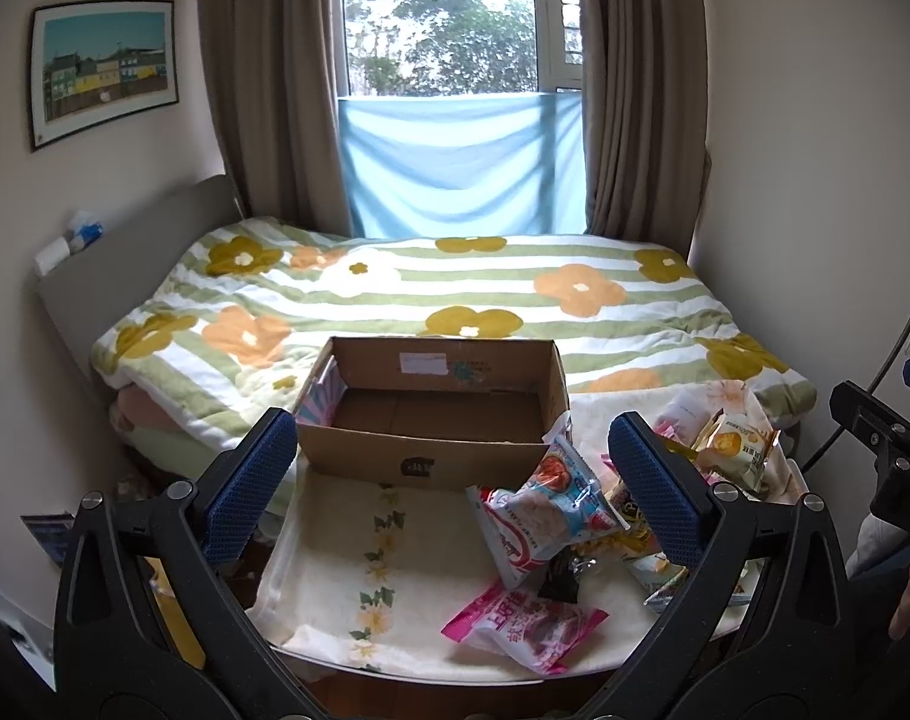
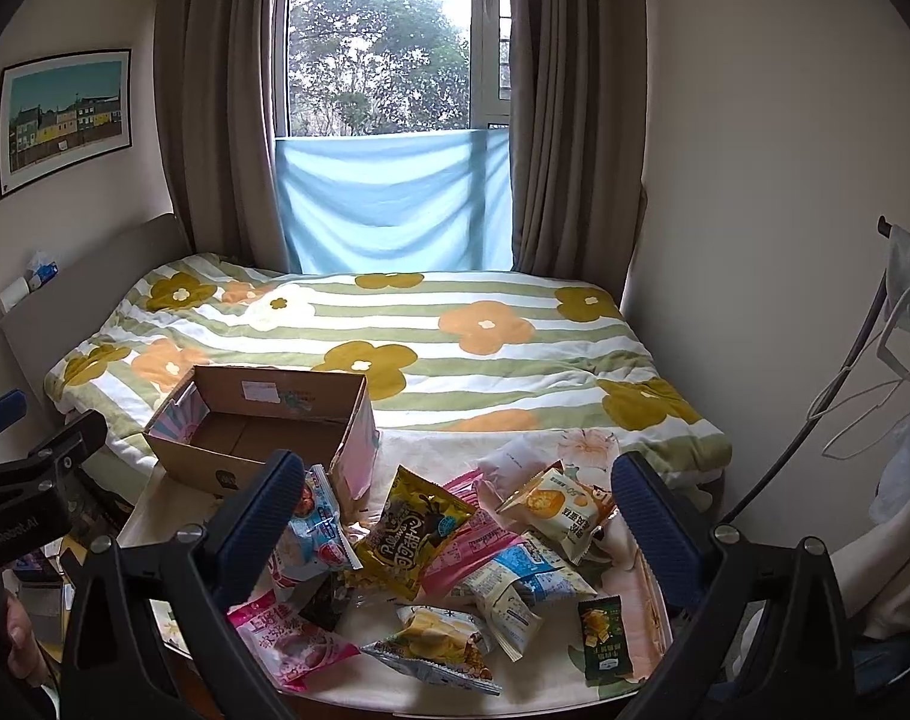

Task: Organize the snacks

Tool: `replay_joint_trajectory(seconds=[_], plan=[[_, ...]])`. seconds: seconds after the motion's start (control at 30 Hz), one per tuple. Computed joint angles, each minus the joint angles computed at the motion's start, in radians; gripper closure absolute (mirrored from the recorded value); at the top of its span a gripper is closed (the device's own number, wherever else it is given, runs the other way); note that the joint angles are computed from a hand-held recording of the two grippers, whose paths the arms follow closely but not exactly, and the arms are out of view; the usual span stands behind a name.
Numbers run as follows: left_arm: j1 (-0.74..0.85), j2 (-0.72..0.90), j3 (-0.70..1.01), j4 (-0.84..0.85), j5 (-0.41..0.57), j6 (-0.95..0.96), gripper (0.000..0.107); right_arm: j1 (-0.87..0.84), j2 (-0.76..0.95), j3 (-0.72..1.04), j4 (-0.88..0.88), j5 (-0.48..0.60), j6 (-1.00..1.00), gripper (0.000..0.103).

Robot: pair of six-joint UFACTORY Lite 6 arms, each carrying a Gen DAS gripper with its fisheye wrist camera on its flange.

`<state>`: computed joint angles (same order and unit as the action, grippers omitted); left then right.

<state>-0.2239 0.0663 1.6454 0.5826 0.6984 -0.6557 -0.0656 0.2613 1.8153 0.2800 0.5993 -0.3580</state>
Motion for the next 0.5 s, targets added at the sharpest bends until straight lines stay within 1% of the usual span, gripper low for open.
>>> replay_joint_trajectory(seconds=[0.23,0.5], plan=[[0.01,0.005,-0.011,-0.012,-0.02,0.02,0.004,-0.004,0.006,0.008,0.004,0.003,-0.006,0.001],[0.006,0.011,0.003,-0.019,-0.011,0.026,0.004,-0.005,0.017,0.017,-0.006,0.003,0.013,0.001]])
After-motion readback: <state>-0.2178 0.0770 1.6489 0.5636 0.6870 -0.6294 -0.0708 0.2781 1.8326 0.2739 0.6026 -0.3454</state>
